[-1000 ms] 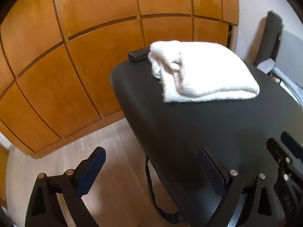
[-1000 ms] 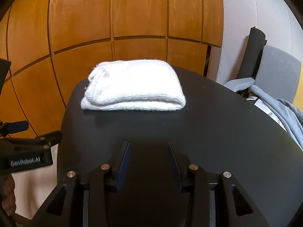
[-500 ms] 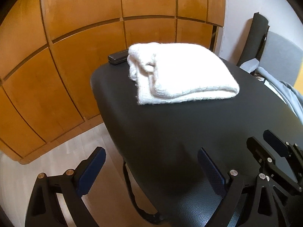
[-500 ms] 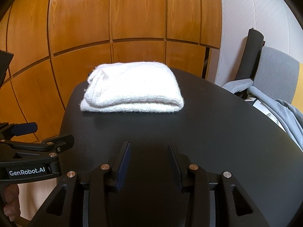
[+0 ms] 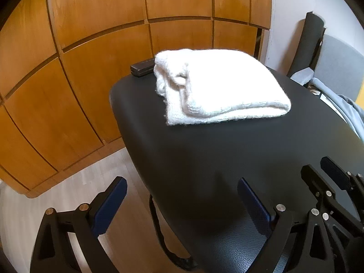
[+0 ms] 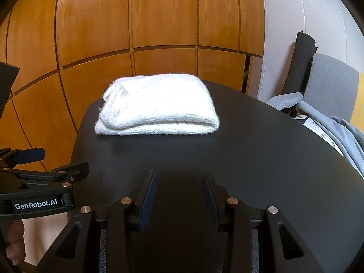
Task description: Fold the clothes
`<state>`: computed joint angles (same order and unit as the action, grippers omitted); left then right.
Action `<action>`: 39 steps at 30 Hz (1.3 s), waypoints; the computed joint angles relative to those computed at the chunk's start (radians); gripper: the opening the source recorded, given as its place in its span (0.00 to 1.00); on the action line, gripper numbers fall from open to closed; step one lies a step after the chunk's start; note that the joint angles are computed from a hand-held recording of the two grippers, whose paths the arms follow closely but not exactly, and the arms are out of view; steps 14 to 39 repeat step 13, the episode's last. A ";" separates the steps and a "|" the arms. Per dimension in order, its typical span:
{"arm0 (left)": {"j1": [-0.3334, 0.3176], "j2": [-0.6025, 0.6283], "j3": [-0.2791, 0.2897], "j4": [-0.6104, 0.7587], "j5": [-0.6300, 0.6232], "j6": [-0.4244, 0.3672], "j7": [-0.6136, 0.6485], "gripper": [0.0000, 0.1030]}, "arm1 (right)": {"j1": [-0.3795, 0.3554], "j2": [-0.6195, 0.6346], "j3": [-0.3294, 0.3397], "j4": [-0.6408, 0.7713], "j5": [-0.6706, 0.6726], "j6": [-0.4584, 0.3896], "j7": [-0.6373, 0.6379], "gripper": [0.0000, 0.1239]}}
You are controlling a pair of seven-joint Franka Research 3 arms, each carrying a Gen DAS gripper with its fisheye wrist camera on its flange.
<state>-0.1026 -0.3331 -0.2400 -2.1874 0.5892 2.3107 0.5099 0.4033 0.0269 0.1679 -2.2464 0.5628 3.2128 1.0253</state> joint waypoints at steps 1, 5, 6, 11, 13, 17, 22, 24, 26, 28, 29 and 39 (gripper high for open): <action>-0.001 -0.004 0.001 -0.003 -0.001 0.004 -0.001 0.96 | 0.001 0.000 -0.002 -0.001 -0.009 0.001 0.007 0.33; -0.001 -0.010 0.005 -0.008 -0.014 0.016 -0.004 0.96 | 0.001 0.001 -0.001 -0.001 -0.015 0.003 0.010 0.33; -0.001 -0.009 0.006 -0.008 -0.019 0.016 -0.003 0.96 | 0.000 0.002 0.000 0.000 -0.013 0.004 0.008 0.33; 0.000 -0.013 0.006 -0.012 -0.025 0.024 0.000 0.96 | 0.000 0.003 0.000 -0.001 -0.021 0.008 0.013 0.33; -0.001 -0.018 0.010 -0.019 -0.034 0.041 0.000 0.96 | 0.005 0.003 -0.007 -0.004 -0.052 0.011 0.041 0.33; -0.001 -0.018 0.010 -0.019 -0.034 0.041 0.000 0.96 | 0.005 0.003 -0.007 -0.004 -0.052 0.011 0.041 0.33; -0.001 -0.018 0.010 -0.019 -0.034 0.041 0.000 0.96 | 0.005 0.003 -0.007 -0.004 -0.052 0.011 0.041 0.33; -0.001 -0.018 0.010 -0.019 -0.034 0.041 0.000 0.96 | 0.005 0.003 -0.007 -0.004 -0.052 0.011 0.041 0.33; -0.001 -0.018 0.010 -0.019 -0.034 0.041 0.000 0.96 | 0.005 0.003 -0.007 -0.004 -0.052 0.011 0.041 0.33; -0.001 -0.018 0.010 -0.019 -0.034 0.041 0.000 0.96 | 0.005 0.003 -0.007 -0.004 -0.052 0.011 0.041 0.33; -0.001 -0.018 0.010 -0.019 -0.034 0.041 0.000 0.96 | 0.005 0.003 -0.007 -0.004 -0.052 0.011 0.041 0.33; -0.001 -0.018 0.010 -0.019 -0.034 0.041 0.000 0.96 | 0.005 0.003 -0.007 -0.004 -0.052 0.011 0.041 0.33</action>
